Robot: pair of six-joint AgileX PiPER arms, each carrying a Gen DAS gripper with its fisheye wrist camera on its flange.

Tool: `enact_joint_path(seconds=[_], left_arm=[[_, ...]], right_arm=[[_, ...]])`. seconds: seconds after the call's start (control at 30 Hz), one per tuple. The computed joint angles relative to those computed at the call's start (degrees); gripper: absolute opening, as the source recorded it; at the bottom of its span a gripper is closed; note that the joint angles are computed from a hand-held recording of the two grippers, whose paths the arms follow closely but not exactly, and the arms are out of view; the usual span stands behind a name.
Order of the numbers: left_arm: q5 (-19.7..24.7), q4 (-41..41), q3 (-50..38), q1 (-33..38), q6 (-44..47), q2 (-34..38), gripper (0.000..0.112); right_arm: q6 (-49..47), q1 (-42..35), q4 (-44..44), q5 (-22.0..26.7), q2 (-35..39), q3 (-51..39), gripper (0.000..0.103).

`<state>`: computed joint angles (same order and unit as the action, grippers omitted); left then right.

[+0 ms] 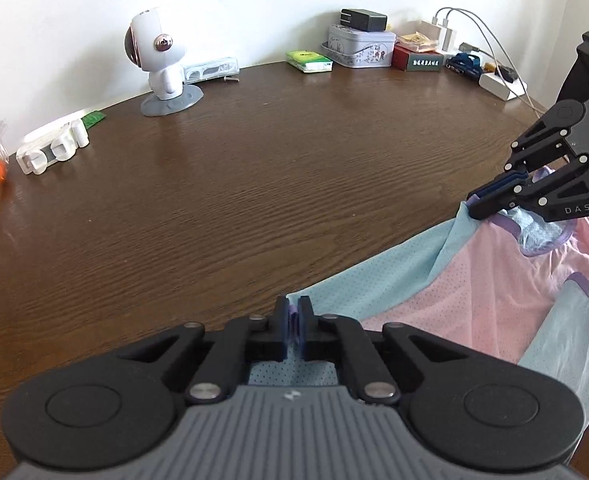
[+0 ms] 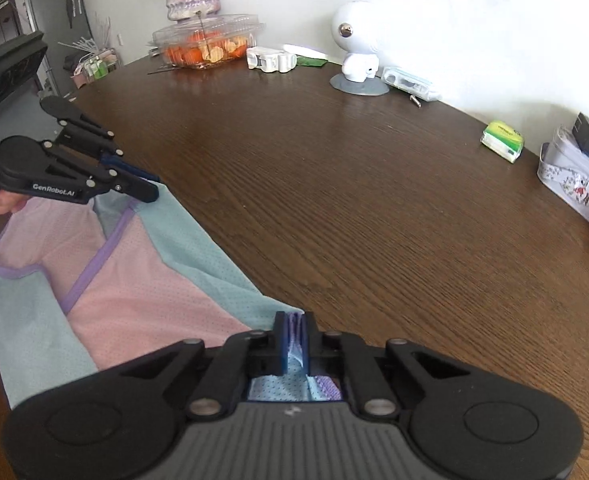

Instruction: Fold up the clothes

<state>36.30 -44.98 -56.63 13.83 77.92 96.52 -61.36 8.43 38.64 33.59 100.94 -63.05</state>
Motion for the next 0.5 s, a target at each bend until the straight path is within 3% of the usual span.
enact_joint_path(seconds=[0.27,0.5], left_arm=[[3.25,-4.34,5.28,4.36,5.52,-9.21,0.004],[7.41,-12.37,21.17,14.29,16.8,-24.97,0.004]], right_arm=[[-5.33,0.0,5.08,-1.18,-7.15,4.72,0.004],[-14.28,-2.87,9.51,2.85,-21.43,15.98,0.004]])
